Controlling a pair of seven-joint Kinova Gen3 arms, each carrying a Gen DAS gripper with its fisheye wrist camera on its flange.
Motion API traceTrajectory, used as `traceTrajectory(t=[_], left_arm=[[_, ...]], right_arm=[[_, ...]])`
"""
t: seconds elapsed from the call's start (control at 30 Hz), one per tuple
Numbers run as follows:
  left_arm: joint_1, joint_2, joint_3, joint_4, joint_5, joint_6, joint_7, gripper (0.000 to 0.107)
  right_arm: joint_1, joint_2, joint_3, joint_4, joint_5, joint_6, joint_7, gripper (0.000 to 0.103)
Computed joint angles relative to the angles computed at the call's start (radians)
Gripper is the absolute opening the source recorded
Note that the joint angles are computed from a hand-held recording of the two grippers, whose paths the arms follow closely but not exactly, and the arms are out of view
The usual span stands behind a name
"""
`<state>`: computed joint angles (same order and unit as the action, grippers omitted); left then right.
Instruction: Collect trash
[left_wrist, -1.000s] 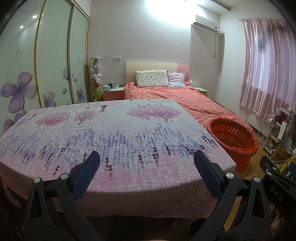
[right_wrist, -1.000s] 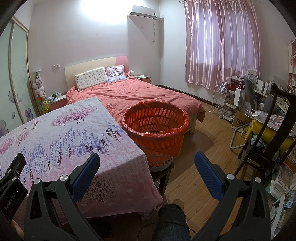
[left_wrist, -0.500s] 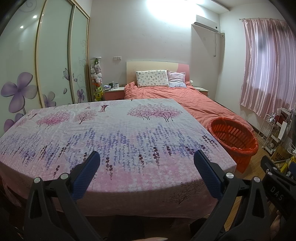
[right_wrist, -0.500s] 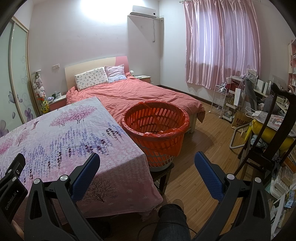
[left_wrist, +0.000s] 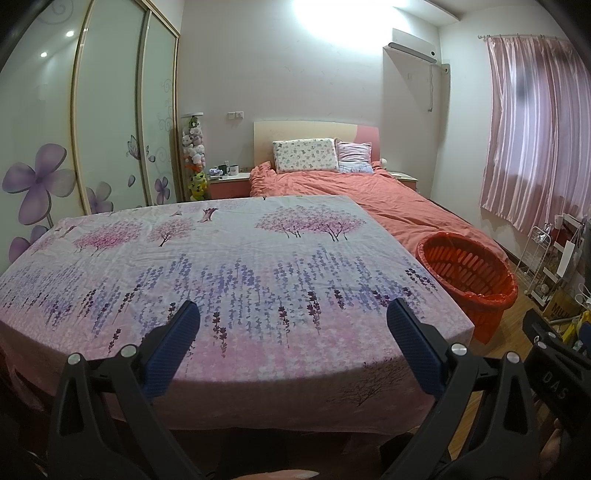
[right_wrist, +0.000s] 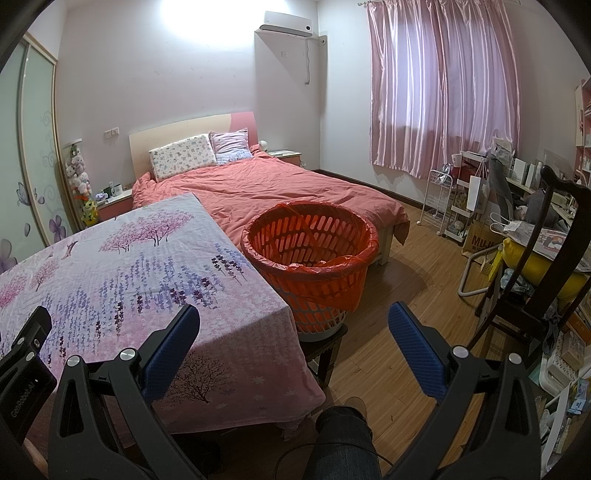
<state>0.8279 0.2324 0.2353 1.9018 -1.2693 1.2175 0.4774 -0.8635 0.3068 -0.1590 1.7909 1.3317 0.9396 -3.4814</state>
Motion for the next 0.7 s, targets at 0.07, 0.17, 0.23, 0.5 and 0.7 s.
traceTrajectory(t=[0.07,0.17,0.23,0.5,0.7], left_arm=[[0.0,0.0,0.0,0.001,0.001,0.0,0.0,0.099],[0.0,-0.001,0.0,0.002,0.002,0.001,0.002,0.099],[0.0,-0.002,0.001,0.006,0.002,0.0,0.005,0.099],[0.0,-0.002,0.003,0.013,0.008,0.008,0.015,0.099],[0.002,-0.003,0.004,0.014,0.009,0.009,0.017,0.099]], right_arm=[[0.0,0.0,0.0,-0.001,-0.001,0.0,0.002,0.101],[0.0,0.0,0.0,0.0,-0.001,0.0,0.001,0.101],[0.0,0.0,0.0,-0.001,-0.001,0.0,0.002,0.101],[-0.002,0.001,0.0,-0.002,-0.001,0.002,0.001,0.101],[-0.002,0.001,0.0,-0.003,-0.003,0.003,0.002,0.101]])
